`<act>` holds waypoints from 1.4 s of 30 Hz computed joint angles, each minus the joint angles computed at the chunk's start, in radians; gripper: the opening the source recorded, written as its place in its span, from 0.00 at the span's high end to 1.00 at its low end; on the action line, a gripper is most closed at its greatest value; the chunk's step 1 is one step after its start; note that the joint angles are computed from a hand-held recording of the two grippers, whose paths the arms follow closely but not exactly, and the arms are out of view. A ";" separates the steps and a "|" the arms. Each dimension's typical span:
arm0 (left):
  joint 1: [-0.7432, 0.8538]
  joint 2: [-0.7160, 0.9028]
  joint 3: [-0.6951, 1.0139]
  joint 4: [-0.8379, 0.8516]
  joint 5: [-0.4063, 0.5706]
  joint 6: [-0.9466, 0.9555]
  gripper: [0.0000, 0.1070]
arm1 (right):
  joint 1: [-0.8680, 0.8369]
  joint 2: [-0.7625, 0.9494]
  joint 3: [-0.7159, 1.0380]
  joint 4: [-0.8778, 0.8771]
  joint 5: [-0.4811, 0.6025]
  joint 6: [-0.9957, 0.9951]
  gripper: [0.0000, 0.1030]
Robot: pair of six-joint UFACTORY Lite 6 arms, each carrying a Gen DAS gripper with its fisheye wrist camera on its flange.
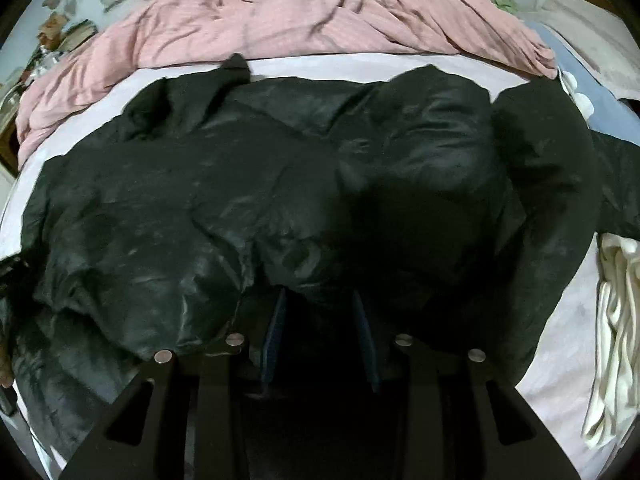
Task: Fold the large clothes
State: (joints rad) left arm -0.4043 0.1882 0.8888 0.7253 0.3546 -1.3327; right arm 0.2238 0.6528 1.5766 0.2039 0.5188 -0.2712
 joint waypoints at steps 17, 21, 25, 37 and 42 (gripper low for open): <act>-0.240 -0.107 -0.106 0.580 0.291 -0.574 0.61 | -0.089 -0.247 -0.235 0.159 -0.216 -0.200 0.64; -0.364 -0.236 -0.179 0.687 0.362 -0.736 0.54 | -0.205 -0.386 -0.325 0.392 -0.211 -0.457 0.48; -0.439 -0.253 -0.155 0.771 0.422 -0.807 0.33 | -0.325 -0.437 -0.353 0.477 -0.194 -0.575 0.38; -0.432 -0.019 -0.050 0.851 0.381 -1.006 0.18 | -0.553 -0.029 0.004 0.715 0.122 -0.586 0.31; -0.405 0.061 -0.042 0.893 0.354 -1.086 0.18 | -0.531 0.054 0.064 0.795 0.143 -0.672 0.31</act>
